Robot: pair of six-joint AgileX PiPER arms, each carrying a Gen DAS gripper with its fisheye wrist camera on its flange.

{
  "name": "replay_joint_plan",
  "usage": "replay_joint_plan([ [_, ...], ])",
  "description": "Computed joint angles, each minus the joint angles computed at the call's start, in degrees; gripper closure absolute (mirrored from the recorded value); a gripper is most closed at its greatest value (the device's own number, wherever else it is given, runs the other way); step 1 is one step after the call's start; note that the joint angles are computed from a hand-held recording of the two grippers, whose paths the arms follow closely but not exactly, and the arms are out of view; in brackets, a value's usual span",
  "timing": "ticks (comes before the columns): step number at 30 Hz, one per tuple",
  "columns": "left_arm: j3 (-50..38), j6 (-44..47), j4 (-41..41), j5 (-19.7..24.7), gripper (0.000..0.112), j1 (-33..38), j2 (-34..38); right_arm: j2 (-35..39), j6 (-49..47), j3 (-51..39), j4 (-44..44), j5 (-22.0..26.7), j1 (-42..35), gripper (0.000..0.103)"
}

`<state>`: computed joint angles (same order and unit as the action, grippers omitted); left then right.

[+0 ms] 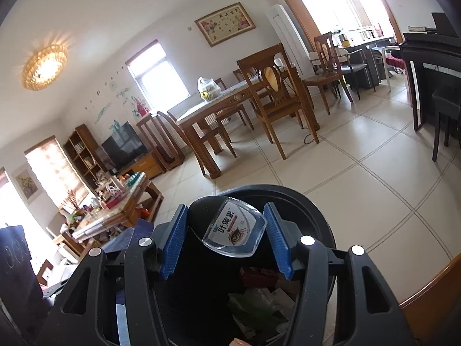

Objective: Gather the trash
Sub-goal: 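Carry the blue packet and plastic cup over the black bin and open both tools, then hold both open tools above the black bin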

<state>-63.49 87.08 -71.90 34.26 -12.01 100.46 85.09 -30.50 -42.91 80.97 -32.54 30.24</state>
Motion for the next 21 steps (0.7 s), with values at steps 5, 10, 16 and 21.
replay_joint_plan([
  [5, -1.72, -3.55, 2.96, 1.17, 0.096, 0.92, 2.51, 1.89, -0.18, -0.93, -0.01, 3.4, -1.56, 0.05],
  [10, -2.46, -3.8, 3.09, 0.92, 0.096, 1.01, 3.61, 2.09, -2.35, -1.72, 2.16, 3.8, -1.01, 0.049],
  [16, -1.03, -3.52, 2.91, -0.59, 0.084, 0.47, 2.62, 1.99, -4.47, -2.36, 3.25, 5.33, -1.29, 0.044],
  [21, 1.89, -0.67, -0.27, -3.61, 0.041, 0.75, -0.6, 1.19, -5.57, -2.49, 3.38, 5.79, -1.86, 0.022],
])
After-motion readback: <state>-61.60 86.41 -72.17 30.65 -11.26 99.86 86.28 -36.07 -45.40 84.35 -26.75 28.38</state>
